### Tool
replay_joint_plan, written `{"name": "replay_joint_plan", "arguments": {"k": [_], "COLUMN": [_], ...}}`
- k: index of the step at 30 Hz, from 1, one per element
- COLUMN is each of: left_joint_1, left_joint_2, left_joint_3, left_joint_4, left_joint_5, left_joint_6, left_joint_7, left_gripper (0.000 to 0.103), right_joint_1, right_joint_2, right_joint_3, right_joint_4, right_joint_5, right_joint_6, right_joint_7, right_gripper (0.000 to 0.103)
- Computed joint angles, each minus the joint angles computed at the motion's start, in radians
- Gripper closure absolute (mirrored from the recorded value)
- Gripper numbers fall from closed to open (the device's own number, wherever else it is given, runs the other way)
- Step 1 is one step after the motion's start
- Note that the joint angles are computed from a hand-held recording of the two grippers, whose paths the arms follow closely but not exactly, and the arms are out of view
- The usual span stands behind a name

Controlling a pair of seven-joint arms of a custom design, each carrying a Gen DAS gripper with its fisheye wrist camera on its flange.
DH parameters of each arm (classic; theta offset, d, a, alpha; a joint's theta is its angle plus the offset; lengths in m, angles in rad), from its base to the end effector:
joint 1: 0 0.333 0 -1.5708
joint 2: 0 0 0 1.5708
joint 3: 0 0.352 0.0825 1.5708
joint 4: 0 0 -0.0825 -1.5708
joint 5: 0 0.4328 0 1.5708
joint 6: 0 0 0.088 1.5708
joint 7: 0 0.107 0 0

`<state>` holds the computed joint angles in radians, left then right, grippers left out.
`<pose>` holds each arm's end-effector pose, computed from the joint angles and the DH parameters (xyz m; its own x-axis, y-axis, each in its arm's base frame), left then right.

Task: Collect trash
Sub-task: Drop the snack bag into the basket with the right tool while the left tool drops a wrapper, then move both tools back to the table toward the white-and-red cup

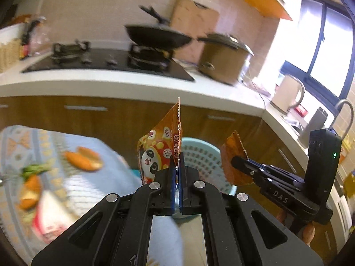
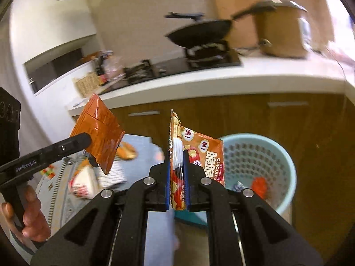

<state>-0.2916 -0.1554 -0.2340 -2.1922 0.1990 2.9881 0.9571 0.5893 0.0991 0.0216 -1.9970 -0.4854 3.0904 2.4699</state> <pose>0.4992 -0.3140 0.5779 -0.2382 -0.9299 0.2804 -0.6406 -0.0666 -0.7649 0.5235 0.4129 0.5368 0.3313 -0.8843 -0.3289 -0.6301 0.0521 -0.7747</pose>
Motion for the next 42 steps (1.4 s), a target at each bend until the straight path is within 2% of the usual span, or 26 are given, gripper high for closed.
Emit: {"name": "replay_joint_plan", "arguments": {"k": [2, 4, 9, 11, 14, 16, 19, 25, 27, 31, 34, 37, 39, 42], "left_joint_1": [-0.042, -0.054, -0.031, -0.014, -0.011, 0.004, 0.007, -0.003, -0.002, 0.003, -0.004, 0.001, 0.001, -0.003], "left_joint_2": [0.071, 0.126, 0.226, 0.253, 0.282, 0.301, 0.316, 0.308, 0.302, 0.291, 0.276, 0.247, 0.227, 0.180], "left_joint_3": [0.019, 0.014, -0.032, -0.055, -0.060, -0.077, -0.079, -0.064, -0.063, -0.068, -0.057, -0.057, -0.052, -0.029], "left_joint_4": [0.046, 0.081, 0.159, 0.180, 0.199, 0.211, 0.224, 0.217, 0.209, 0.201, 0.186, 0.151, 0.128, 0.076], "left_joint_5": [-0.080, -0.151, -0.223, -0.270, -0.245, -0.275, -0.266, -0.196, -0.188, -0.191, -0.162, -0.173, -0.169, -0.100], "left_joint_6": [0.002, -0.002, -0.042, -0.056, -0.079, -0.089, -0.098, -0.099, -0.087, -0.082, -0.076, -0.054, -0.040, -0.012], "left_joint_7": [0.080, 0.146, 0.216, 0.262, 0.249, 0.272, 0.269, 0.211, 0.203, 0.202, 0.174, 0.169, 0.155, 0.071], "left_gripper": [0.103, 0.103, 0.103, 0.103, 0.102, 0.102, 0.101, 0.078, 0.070, 0.070, 0.070, 0.070, 0.065, 0.059], "right_joint_1": [-0.020, -0.037, -0.106, -0.110, -0.099, -0.097, -0.072, -0.062, -0.051, -0.030, -0.008, -0.004, -0.003, 0.010], "right_joint_2": [0.004, 0.019, 0.049, 0.066, 0.085, 0.095, 0.101, 0.113, 0.114, 0.106, 0.100, 0.097, 0.098, 0.102], "right_joint_3": [0.005, 0.013, 0.080, 0.085, 0.071, 0.069, 0.042, 0.026, 0.013, -0.012, -0.036, -0.036, -0.029, -0.027], "right_joint_4": [-0.016, -0.023, -0.039, -0.032, -0.027, -0.019, -0.015, -0.004, -0.001, -0.011, -0.015, -0.010, -0.004, 0.011], "right_joint_5": [0.042, 0.097, 0.358, 0.427, 0.481, 0.517, 0.519, 0.530, 0.514, 0.471, 0.417, 0.383, 0.370, 0.345], "right_joint_6": [-0.010, -0.022, -0.043, -0.049, -0.054, -0.061, -0.073, -0.088, -0.091, -0.080, -0.072, -0.067, -0.064, -0.058], "right_joint_7": [-0.020, -0.052, -0.261, -0.312, -0.349, -0.373, -0.367, -0.356, -0.337, -0.291, -0.243, -0.226, -0.229, -0.228], "right_gripper": [0.096, 0.095, 0.095, 0.095, 0.095, 0.095, 0.095, 0.092, 0.085, 0.074, 0.060, 0.059, 0.059, 0.059]}}
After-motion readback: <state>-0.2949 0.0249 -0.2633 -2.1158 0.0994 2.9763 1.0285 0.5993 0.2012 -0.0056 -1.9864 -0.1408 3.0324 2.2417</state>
